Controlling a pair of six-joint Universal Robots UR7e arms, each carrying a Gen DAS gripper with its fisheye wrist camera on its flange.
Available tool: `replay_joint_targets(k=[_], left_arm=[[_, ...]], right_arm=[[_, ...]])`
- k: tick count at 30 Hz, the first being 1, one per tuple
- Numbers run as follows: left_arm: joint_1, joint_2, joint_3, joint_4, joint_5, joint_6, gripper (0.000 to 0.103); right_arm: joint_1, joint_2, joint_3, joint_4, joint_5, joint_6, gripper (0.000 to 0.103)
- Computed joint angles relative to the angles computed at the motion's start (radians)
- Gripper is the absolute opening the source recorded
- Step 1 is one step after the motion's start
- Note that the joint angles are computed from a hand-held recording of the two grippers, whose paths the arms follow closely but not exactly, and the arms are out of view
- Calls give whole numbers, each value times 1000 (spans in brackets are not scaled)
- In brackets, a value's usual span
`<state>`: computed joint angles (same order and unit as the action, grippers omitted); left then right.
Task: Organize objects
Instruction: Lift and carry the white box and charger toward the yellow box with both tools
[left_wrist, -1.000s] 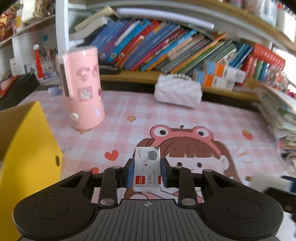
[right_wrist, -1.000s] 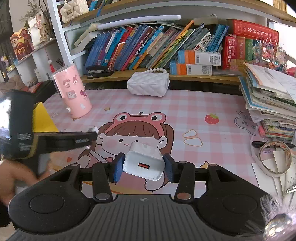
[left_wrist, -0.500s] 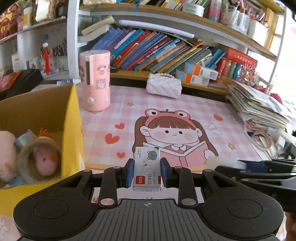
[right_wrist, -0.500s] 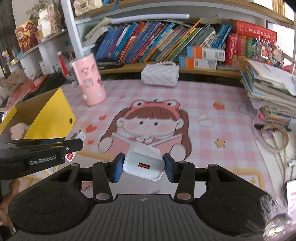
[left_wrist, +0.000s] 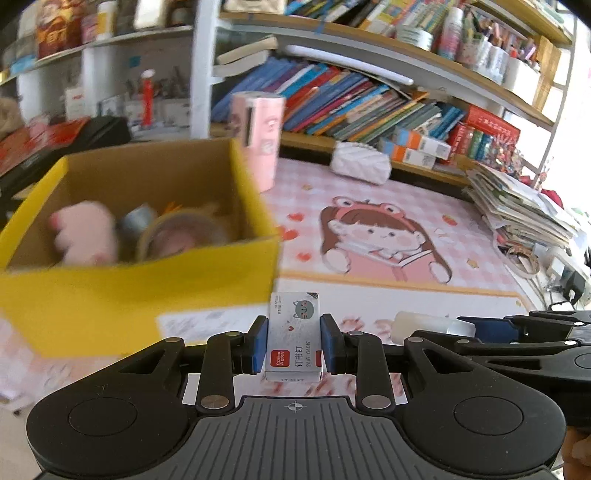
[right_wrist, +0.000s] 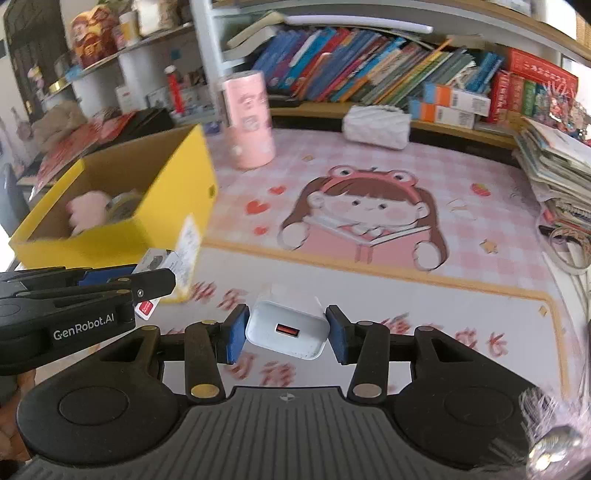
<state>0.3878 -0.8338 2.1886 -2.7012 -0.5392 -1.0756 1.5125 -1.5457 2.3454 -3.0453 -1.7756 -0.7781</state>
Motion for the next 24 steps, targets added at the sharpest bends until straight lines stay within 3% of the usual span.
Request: replay_joint_targets(k=[16, 24], left_arm=[[-181, -305, 176, 555, -9, -526, 28], [-252, -386, 213, 696, -12, -628, 28]], right_arm=[[144, -61, 179, -37, -2, 32, 43], [203, -73, 241, -91, -7, 58, 43]])
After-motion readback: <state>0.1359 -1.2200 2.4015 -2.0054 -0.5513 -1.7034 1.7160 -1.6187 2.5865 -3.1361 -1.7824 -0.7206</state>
